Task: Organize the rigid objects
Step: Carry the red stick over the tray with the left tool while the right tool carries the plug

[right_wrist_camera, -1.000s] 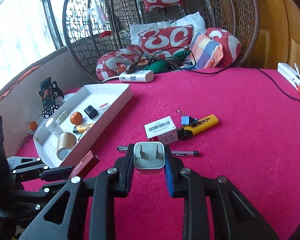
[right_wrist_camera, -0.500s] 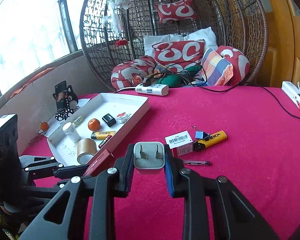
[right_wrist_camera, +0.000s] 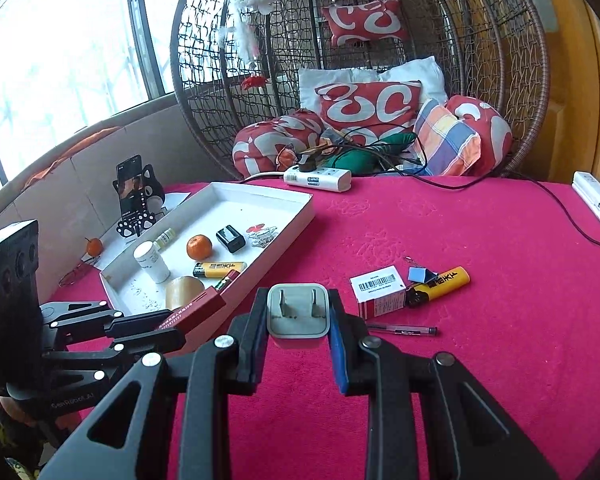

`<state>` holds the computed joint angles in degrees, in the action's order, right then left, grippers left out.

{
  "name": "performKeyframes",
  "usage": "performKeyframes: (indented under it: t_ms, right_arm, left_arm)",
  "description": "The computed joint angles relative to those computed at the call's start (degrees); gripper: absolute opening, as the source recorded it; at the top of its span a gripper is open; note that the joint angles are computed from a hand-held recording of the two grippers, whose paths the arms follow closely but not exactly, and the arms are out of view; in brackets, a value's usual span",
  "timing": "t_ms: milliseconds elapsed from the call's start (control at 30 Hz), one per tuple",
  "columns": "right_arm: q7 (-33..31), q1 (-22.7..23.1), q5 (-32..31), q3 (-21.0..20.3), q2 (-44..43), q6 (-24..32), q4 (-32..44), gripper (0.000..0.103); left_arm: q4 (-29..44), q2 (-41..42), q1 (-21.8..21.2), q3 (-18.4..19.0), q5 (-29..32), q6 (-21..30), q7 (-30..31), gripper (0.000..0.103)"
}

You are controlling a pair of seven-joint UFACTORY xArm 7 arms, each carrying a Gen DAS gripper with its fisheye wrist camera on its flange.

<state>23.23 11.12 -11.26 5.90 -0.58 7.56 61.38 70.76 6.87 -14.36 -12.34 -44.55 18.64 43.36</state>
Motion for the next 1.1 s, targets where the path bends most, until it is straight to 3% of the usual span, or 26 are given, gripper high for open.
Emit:
performKeyframes:
  t_ms: [300, 433, 533, 700, 933, 1100]
  right_arm:
    - [-0.97, 1.15, -0.62, 0.11, 2.61, 2.16, 4.49, 0.026]
    - [-8.16, 1.43, 7.67, 1.42, 4.84, 1.03, 7.1, 0.026]
    - [-8.99, 2.63, 7.72, 1.12, 7.44, 2.4, 10.8, 0.026]
    - [-10.48, 4.36, 7.59, 0.62, 12.02, 3.87, 17.22, 0.026]
    - [-12.53, 5.47, 8.14, 0.91, 19.13, 7.81, 26.19, 0.026]
    - [-13.73, 7.02, 9.2, 0.62, 27.94, 14.27, 37.22, 0.026]
  left_arm:
    - [2.66, 0.95, 2.13, 0.33, -4.62, -0.24, 3.06, 0.016]
    - [4.36, 1.88, 3.47, 0.79, -5.74, -1.25, 3.42, 0.016]
    - [6.43, 3.09, 4.98, 1.14, -6.03, -1.66, 2.8, 0.016]
    - [10.48, 6.03, 7.08, 2.3, -0.83, -3.32, -2.83, 0.016]
    - [19.83, 13.67, 10.12, 4.04, 9.8, 0.24, -14.74, 0.016]
    - [24.38, 18.35, 11.23, 3.28, 15.84, 2.62, -20.71, 0.016]
